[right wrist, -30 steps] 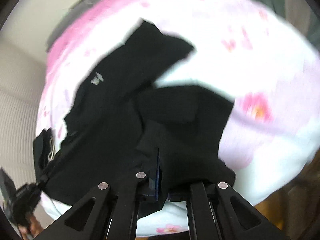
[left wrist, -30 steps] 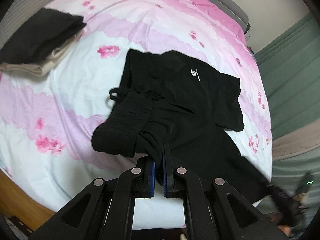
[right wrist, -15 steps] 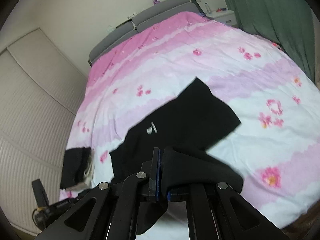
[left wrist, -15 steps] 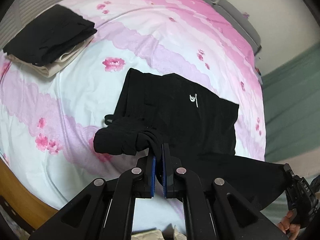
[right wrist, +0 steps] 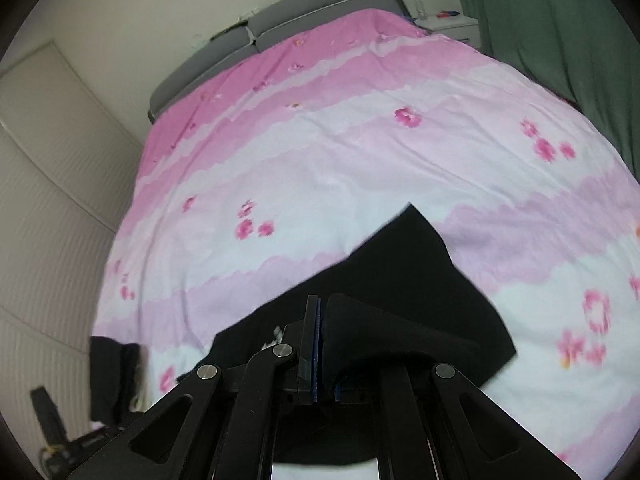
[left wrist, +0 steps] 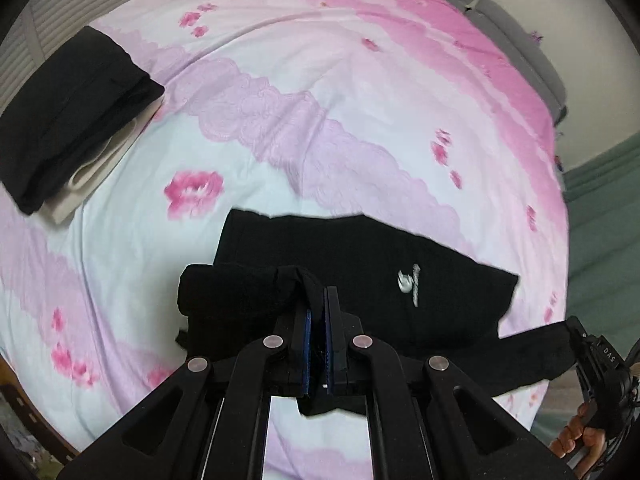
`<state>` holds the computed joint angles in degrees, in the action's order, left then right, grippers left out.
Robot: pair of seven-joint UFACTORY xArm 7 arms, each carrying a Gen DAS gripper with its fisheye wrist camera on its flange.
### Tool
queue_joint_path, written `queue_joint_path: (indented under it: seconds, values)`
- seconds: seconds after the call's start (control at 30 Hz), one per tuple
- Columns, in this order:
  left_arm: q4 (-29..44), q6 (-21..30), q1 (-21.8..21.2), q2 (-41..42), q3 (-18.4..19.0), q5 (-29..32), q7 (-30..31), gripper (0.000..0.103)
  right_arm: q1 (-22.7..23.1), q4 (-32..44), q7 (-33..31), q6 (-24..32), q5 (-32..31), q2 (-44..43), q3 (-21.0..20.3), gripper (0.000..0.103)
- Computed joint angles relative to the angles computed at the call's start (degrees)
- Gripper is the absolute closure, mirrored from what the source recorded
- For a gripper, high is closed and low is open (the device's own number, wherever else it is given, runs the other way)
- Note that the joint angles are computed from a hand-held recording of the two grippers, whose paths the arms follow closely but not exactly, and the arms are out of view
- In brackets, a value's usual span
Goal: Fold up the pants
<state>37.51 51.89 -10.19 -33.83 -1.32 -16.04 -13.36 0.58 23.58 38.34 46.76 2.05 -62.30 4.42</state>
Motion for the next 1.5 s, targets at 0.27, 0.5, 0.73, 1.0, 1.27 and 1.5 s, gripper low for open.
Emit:
queue_joint_path:
  seconds: [0.27,0.5,0.73,1.0,1.27,1.5]
  values:
    - [10.0,-4.1,0.7,21.2,-2.2,4.1,-0.9,0.096,-1.2,5.5,-5.5,-12.4,-1.4,24.6,-2.7,0.098]
    - [17.1,-0.3,1.5,32.2,-2.3,3.8,-1.2,0.090,-2.4,10.0,-7.0,-14.6,-3.4,38.0,-2.1,0.097]
    - [22.1,3.8,3.3,33.8,-1.9,-5.1,2.3,0.031,-0.9,13.6,-11.0,-11.7,-0.6,42.4,-4.0,0.056]
    - [21.1,4.9,2.8,27.4,-2.4,0.3,8.1,0.027,-1.0,15.0,-12.9,-8.8,-3.6,36.0,-2.8,0.046]
    - [-1.3,-2.4,-1.7,2.1,-4.4,9.3,20.2,0.027,1.8,3.4,-21.9,-0.5,-3.0,12.4,-3.8,0.042]
    - [-11.8,4.9,-3.6,-12.3,-3.9,7.9,15.7,0.027,1.9,-7.4,-17.3,17.9,1.0,-12.5,-1.0,0.042]
